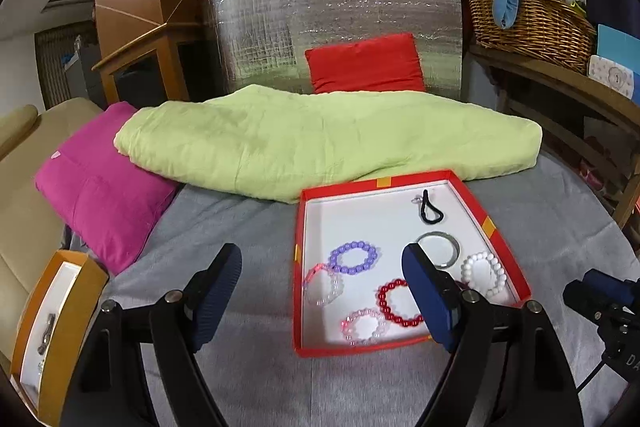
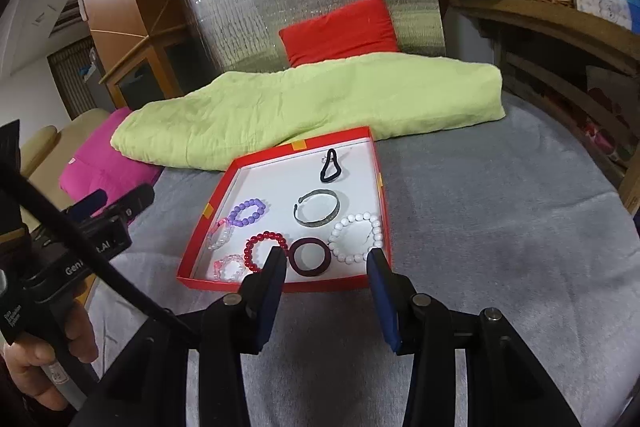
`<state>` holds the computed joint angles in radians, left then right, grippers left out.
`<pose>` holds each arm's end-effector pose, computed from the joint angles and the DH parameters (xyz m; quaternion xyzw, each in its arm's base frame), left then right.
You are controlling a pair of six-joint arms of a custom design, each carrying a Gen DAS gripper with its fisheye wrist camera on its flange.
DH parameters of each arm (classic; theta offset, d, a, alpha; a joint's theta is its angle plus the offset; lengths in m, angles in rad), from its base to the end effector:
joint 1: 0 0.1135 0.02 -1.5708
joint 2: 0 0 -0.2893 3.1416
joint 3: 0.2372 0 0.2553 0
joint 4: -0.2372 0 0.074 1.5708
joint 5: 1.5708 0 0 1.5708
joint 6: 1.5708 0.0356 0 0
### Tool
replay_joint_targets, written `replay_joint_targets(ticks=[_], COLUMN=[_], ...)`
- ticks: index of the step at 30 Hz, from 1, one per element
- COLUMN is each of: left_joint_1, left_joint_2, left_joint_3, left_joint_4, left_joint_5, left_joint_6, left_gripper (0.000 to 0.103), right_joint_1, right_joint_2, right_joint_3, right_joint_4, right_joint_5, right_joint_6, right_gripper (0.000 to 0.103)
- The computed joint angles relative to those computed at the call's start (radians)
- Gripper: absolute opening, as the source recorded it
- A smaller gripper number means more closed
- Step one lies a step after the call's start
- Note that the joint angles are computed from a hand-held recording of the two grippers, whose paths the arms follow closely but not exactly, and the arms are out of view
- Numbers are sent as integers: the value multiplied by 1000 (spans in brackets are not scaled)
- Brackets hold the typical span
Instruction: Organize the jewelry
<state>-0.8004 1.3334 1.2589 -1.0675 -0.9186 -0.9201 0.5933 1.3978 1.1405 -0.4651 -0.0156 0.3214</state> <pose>0.1900 -0.1551 0.3491 -0.1465 0.8686 0.1380 0.4527 0.2548 0.1725 0.3209 -0.1267 0.9025 0.1881 0.3661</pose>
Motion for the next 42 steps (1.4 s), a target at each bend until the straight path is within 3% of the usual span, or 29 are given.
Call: replay_joint_targets(ticks=[9, 18, 21, 42], left_joint_1=[-132, -300, -295, -297], left_joint_2=[50, 42, 23, 24], left_joint_3=[37, -1, -18, -20], left_joint_4=[-288, -436, -402, -487], left_joint_5=[-31, -18, -6, -50], left_joint_6=[-305, -585, -568, -610], left_gripper=[83, 83, 83, 83], right_joint_1=[73, 138, 150, 184], right_joint_2=[-117, -188, -165, -108], right_joint_3=[-87, -147, -144, -132], right_joint_4=[9, -3, -2, 17], right_joint_5=[77, 158, 169, 190], right_joint_6=[-4, -19, -25, -37], right_gripper=[50, 58, 59, 59])
